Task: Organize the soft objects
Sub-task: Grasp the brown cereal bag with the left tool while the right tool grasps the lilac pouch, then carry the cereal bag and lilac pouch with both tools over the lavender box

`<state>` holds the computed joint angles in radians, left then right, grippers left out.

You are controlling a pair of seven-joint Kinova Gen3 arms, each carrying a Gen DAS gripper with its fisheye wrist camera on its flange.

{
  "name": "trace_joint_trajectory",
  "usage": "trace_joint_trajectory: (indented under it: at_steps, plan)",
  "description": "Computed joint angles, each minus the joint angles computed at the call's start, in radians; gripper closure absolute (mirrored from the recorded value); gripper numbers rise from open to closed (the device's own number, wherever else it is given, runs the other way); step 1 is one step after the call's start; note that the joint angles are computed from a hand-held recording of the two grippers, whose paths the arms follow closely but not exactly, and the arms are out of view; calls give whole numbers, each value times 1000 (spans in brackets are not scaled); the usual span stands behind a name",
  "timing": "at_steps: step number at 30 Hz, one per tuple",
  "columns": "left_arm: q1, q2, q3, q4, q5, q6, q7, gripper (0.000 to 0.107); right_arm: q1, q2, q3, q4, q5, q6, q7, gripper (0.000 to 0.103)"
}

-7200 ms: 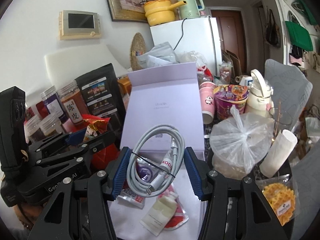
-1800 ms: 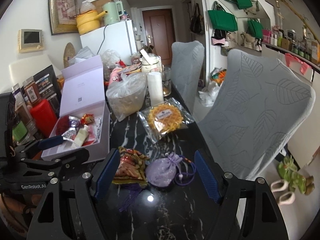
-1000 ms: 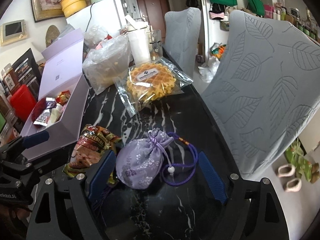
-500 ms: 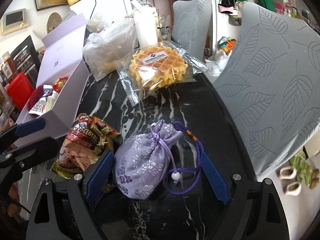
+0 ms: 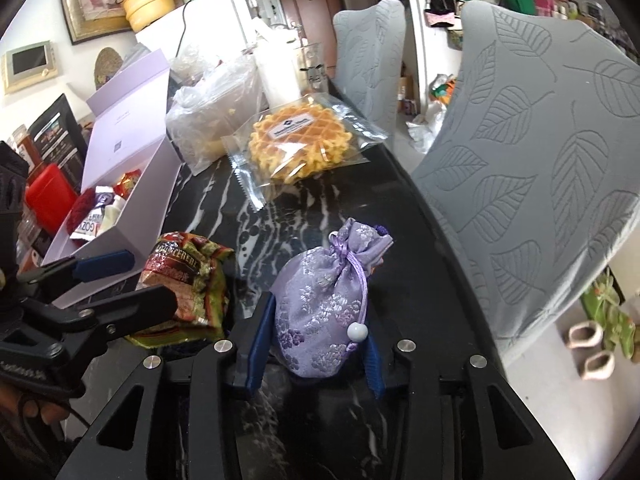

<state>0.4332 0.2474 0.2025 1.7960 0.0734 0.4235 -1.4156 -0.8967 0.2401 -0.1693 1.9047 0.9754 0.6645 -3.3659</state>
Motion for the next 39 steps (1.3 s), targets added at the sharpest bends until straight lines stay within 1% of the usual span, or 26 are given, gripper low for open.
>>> trace_joint_trajectory:
  at_steps: [4,8,9,12,13,14,15,16,18,19,20,21,22,26,28,29,30,31,32,34,35,36,39]
  plan:
    - [52,34,-26,-48,-64,47,60,5,-8,-32,-10,29,12,27,-46,64]
    - [30,66,2,-80,-28,79,54,5,-1,-46,-31,43,9,48,-70,64]
    - [43,74,-11,-91,-34,91,72,5,1,-48,-34,46,9,51,-76,64]
    - [99,92,-57,-120,-91,122,167,5,12,-53,-42,55,3,44,-83,64]
    - [115,94,-66,-121,-123,118,203,5,18,-53,-45,53,-7,41,-74,64]
    - [117,100,-60,-130,-142,128,223,5,17,-51,-45,52,-6,44,-76,64]
    - [137,105,-71,-139,-172,137,252,5,17,-52,-45,52,-4,45,-80,64]
    - [175,114,-98,-154,-213,153,291,5,16,-53,-46,55,0,44,-84,64]
    - [268,143,-167,-205,-294,224,351,4,16,-55,-47,60,6,41,-91,64]
    - [302,157,-187,-220,-335,247,375,4,17,-54,-48,60,6,41,-89,64]
    - [316,159,-191,-223,-360,254,413,4,18,-54,-49,59,5,42,-86,64]
    - [313,158,-183,-220,-372,249,436,4,17,-54,-50,59,6,44,-87,64]
    - [299,158,-160,-218,-397,251,462,4,17,-55,-50,60,8,44,-90,64]
    - [279,151,-132,-197,-421,225,475,5,14,-58,-52,64,16,47,-106,64]
    - [288,129,-144,-153,-448,181,503,12,14,-60,-54,67,19,48,-112,64]
    - [292,121,-148,-137,-462,165,516,21,14,-60,-55,69,21,47,-115,64]
    - [296,107,-151,-116,-474,147,531,33,14,-60,-56,68,22,48,-116,64]
    - [298,92,-153,-92,-485,127,546,38,14,-60,-57,67,21,50,-115,64]
    - [300,80,-152,-76,-498,116,558,51,14,-59,-58,65,23,52,-115,64]
    - [313,56,-165,-41,-527,82,609,54,9,-62,-60,66,31,59,-124,64]
    - [298,42,-154,-19,-529,60,628,55,6,-63,-61,68,37,63,-131,64]
    - [296,35,-156,-11,-527,54,632,55,4,-66,-63,71,44,64,-139,64]
    - [307,21,-153,3,-580,72,675,55,-1,-73,-73,72,51,80,-147,64]
